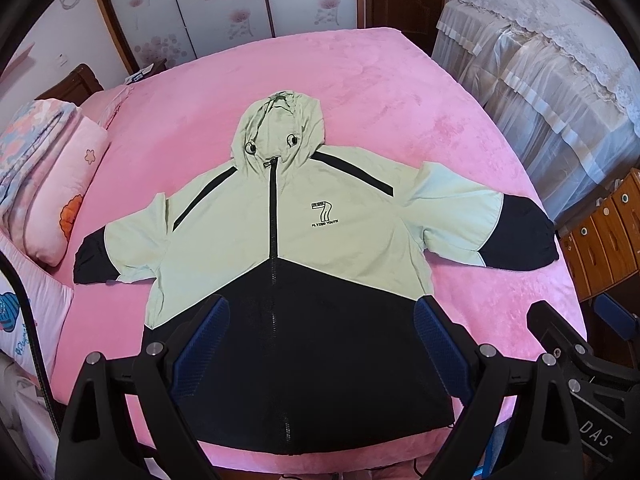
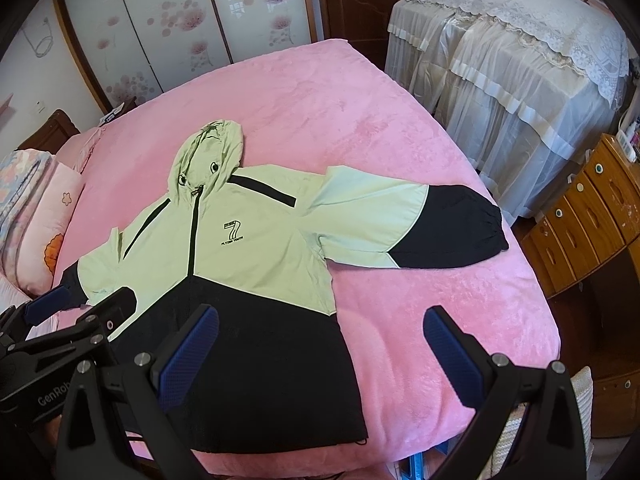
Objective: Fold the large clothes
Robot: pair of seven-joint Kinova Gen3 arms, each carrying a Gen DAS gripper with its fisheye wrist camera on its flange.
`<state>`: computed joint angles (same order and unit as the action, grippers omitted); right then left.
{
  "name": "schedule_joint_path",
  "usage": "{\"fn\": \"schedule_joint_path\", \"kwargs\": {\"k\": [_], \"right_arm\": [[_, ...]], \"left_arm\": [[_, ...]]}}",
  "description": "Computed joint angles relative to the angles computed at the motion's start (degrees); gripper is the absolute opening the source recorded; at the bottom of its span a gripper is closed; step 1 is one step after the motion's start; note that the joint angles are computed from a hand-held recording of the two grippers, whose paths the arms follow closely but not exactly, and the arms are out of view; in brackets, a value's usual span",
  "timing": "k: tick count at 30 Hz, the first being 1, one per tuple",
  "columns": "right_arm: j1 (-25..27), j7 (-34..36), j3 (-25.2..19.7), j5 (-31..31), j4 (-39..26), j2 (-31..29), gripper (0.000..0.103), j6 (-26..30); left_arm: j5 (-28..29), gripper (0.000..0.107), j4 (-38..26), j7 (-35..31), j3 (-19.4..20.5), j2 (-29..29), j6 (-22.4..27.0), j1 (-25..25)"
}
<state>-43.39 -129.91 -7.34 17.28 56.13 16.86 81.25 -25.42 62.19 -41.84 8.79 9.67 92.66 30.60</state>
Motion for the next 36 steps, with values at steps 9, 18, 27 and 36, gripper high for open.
{"fn": "schedule_joint_path", "kwargs": {"k": [9, 18, 27, 36], "right_arm": [[0.9, 1.9, 0.3, -0.8, -0.8, 0.7, 0.103, 0.5], [5.0, 6.0, 0.9, -3.4, 1.0, 1.3, 0.103, -2.0], [14.5, 10.1, 2.2, -11.2, 5.0, 3.7, 0.103, -6.9], [24.2, 9.6, 5.1, -15.9, 10.4, 7.5, 0.098, -13.7]], "left_arm": [[1.2, 0.093, -0.1, 0.2, -0.2, 0.9, -1.3, -0.7], [0.9, 0.093, -4.6, -0.2, -1.7, 6.7, -2.0, 1.4], [4.8, 0.093, -13.7, -2.0, -4.6, 17.2, -2.5, 3.3], [7.0, 0.093, -29.5, -5.7, -8.5, 30.5, 0.2, 5.0]]}}
